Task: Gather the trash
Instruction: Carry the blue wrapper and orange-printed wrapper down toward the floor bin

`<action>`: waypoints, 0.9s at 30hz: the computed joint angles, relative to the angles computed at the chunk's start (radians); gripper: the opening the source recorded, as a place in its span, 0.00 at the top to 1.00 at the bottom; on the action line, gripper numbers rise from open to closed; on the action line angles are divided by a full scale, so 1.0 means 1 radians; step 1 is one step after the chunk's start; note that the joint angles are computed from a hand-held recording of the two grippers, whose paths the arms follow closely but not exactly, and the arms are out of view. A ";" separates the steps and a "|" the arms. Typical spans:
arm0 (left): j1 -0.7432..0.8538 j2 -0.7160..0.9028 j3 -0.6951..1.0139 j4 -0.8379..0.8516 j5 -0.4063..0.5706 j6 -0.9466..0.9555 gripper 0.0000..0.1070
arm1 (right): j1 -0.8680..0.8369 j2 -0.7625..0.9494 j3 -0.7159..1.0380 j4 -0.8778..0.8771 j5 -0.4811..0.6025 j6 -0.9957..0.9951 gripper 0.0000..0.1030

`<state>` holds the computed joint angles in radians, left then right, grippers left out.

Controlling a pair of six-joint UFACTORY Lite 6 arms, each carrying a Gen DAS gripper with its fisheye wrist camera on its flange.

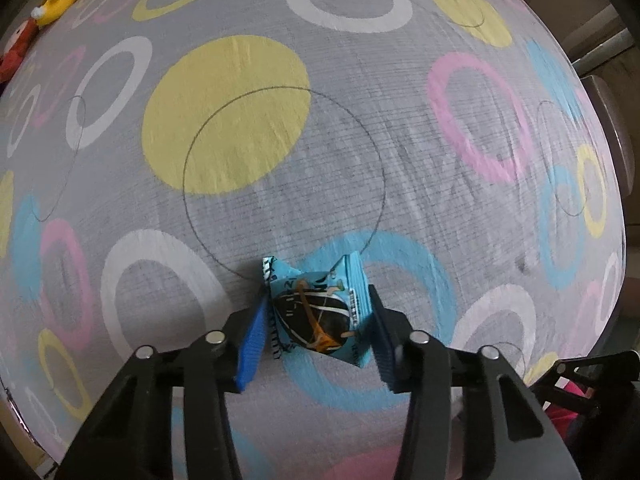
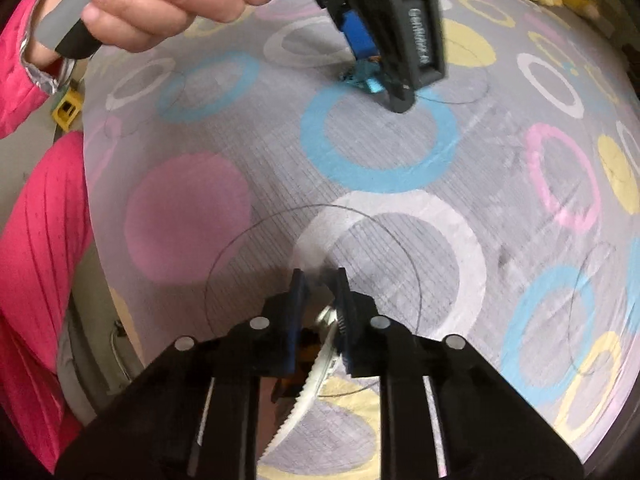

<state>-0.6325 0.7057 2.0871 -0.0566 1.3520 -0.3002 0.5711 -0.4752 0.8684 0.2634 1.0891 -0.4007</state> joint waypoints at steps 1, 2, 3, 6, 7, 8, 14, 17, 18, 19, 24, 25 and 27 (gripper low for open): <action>0.000 -0.004 -0.004 0.002 0.002 -0.004 0.62 | -0.009 -0.008 -0.005 0.006 0.001 0.001 0.90; -0.006 -0.008 -0.006 0.006 0.007 -0.014 0.63 | -0.017 -0.019 -0.011 0.009 0.002 0.009 0.92; -0.021 -0.012 0.013 0.009 0.031 -0.031 0.65 | -0.020 -0.035 -0.025 0.004 0.000 0.014 0.92; -0.038 -0.024 0.021 0.019 0.055 -0.067 0.68 | -0.029 -0.066 -0.034 -0.005 0.017 0.045 0.92; -0.041 -0.034 0.010 0.014 0.052 -0.077 0.69 | -0.078 -0.074 -0.023 -0.003 0.044 0.011 0.92; -0.046 -0.043 0.006 0.016 0.055 -0.090 0.69 | -0.086 -0.084 -0.020 0.004 0.056 0.010 0.92; -0.087 -0.091 0.014 0.037 0.088 -0.133 0.70 | -0.100 -0.130 0.043 0.007 0.123 0.081 0.93; -0.103 -0.148 -0.006 0.044 0.112 -0.147 0.70 | -0.068 -0.142 0.115 -0.036 0.152 0.134 0.93; -0.110 -0.167 -0.017 0.047 0.116 -0.152 0.70 | -0.063 -0.147 0.137 -0.044 0.163 0.148 0.93; -0.120 -0.192 -0.030 0.055 0.124 -0.163 0.70 | -0.054 -0.143 0.174 -0.053 0.184 0.175 0.93; -0.169 -0.356 -0.107 0.066 0.181 -0.207 0.70 | 0.126 -0.110 0.313 -0.209 0.221 0.431 0.93; -0.195 -0.405 -0.126 0.080 0.202 -0.228 0.70 | 0.170 -0.104 0.356 -0.240 0.245 0.492 0.93; -0.219 -0.465 -0.142 0.093 0.239 -0.246 0.70 | 0.295 -0.091 0.428 -0.319 0.284 0.622 0.93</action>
<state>-0.8514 0.2412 1.9454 0.0363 1.5912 -0.5466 0.8659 -0.5666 1.2964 -0.0555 1.3729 0.2218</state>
